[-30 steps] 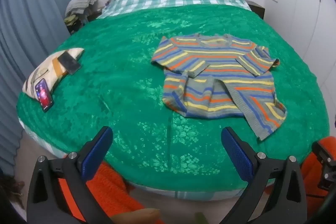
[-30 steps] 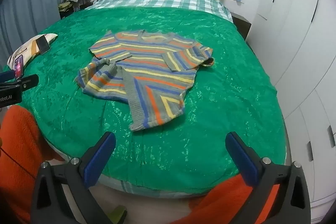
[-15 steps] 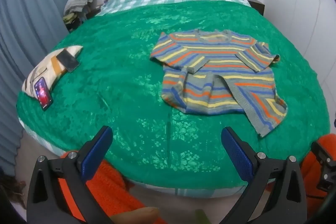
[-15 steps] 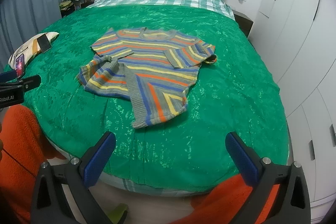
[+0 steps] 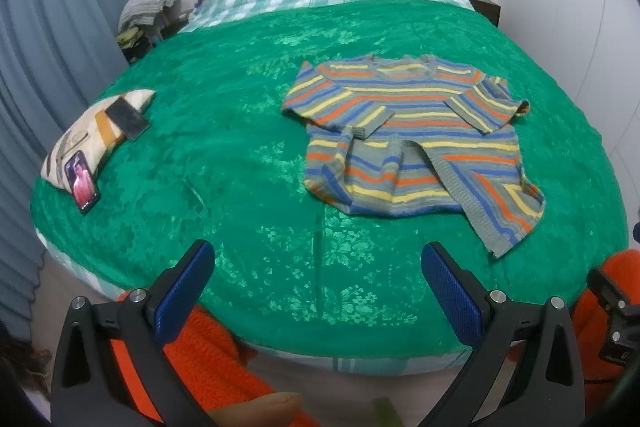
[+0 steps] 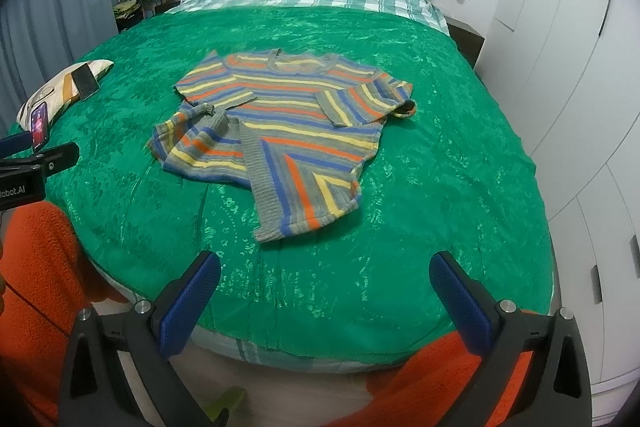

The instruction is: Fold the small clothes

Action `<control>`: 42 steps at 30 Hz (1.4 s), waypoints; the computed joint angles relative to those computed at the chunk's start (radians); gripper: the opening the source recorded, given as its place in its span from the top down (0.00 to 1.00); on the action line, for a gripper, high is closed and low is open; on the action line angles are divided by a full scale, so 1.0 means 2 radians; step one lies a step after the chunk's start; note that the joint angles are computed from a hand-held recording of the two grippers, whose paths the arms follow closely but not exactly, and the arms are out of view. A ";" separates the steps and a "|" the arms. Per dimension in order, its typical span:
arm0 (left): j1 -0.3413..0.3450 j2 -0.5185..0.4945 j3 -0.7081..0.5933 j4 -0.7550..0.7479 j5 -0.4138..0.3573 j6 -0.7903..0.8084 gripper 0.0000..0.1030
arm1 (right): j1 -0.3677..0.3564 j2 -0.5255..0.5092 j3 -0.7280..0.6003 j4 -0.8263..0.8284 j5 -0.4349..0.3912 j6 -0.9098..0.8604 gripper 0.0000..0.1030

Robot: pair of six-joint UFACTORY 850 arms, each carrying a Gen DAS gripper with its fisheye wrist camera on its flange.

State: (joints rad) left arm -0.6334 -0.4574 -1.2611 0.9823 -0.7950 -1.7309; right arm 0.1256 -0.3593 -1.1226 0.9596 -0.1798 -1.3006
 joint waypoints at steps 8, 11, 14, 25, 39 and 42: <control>0.001 0.002 0.003 -0.006 0.003 0.004 0.00 | 0.002 0.000 0.001 -0.006 0.000 0.005 0.00; 0.002 0.001 0.003 -0.008 0.005 0.006 0.00 | 0.002 -0.001 0.000 -0.010 -0.001 0.009 0.00; 0.003 0.001 0.003 -0.011 0.007 0.008 0.00 | 0.002 -0.001 0.000 -0.009 -0.001 0.009 0.00; 0.006 0.004 0.008 -0.017 0.011 0.007 0.00 | 0.000 -0.004 0.000 -0.012 -0.007 0.015 0.00; 0.013 0.021 0.034 -0.018 0.026 -0.027 0.00 | -0.036 -0.161 -0.151 -0.011 -0.242 0.125 0.00; 0.011 0.020 0.034 -0.015 0.021 -0.029 0.00 | -0.032 -0.214 -0.196 0.026 -0.278 0.160 0.00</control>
State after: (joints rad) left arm -0.6123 -0.4171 -1.1929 0.9526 -0.7527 -1.7890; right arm 0.0618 -0.7867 -1.5141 1.0113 -0.7354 -0.9816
